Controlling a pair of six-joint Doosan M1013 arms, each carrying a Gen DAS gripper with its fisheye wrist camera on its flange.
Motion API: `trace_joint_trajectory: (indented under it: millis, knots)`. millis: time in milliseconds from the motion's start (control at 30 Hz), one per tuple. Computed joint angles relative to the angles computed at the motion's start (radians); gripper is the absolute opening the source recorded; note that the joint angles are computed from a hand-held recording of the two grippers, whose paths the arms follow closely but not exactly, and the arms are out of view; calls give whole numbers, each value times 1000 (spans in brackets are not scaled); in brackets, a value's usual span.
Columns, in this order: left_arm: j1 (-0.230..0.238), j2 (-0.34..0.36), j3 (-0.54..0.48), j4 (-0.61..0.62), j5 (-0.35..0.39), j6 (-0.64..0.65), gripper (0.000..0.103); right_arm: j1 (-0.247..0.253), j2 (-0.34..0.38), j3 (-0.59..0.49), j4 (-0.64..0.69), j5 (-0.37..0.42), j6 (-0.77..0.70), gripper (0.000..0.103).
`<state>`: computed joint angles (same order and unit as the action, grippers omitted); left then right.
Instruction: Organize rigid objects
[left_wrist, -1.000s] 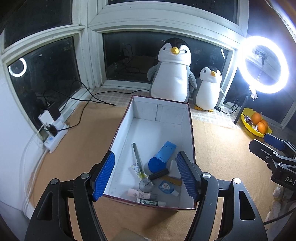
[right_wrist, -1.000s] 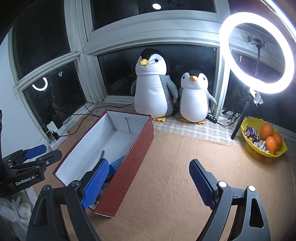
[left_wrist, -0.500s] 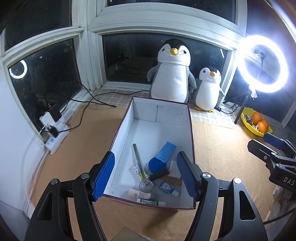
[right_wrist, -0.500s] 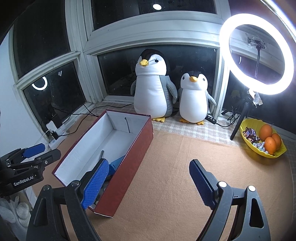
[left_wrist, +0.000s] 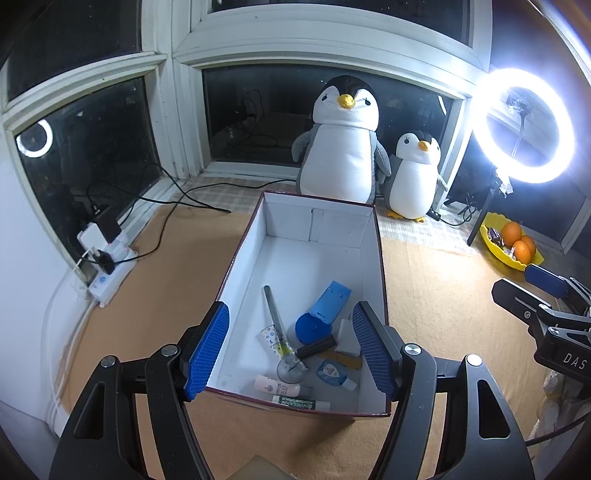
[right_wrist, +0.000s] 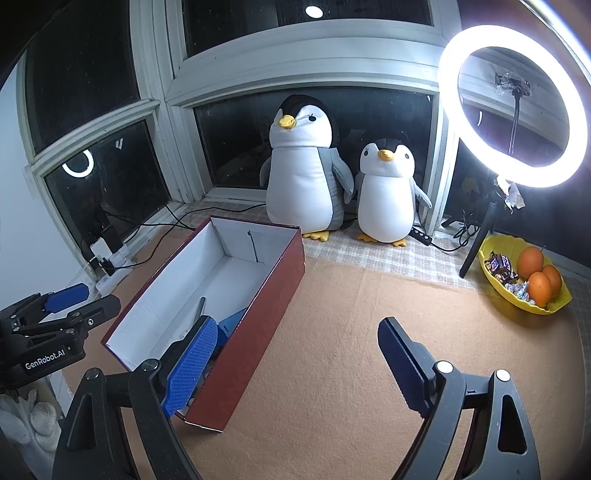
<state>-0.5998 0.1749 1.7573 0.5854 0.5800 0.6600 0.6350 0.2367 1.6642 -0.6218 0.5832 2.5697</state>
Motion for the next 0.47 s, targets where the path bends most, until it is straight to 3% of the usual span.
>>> trace_joint_trajectory:
  millis: [233, 467]
  knots:
    - [0, 6, -7, -7, 20, 4, 69, -2, 0, 2, 9, 2, -7, 86]
    - [-2, -3, 7, 50, -9, -49, 69, -4, 1, 2, 13, 5, -16, 86]
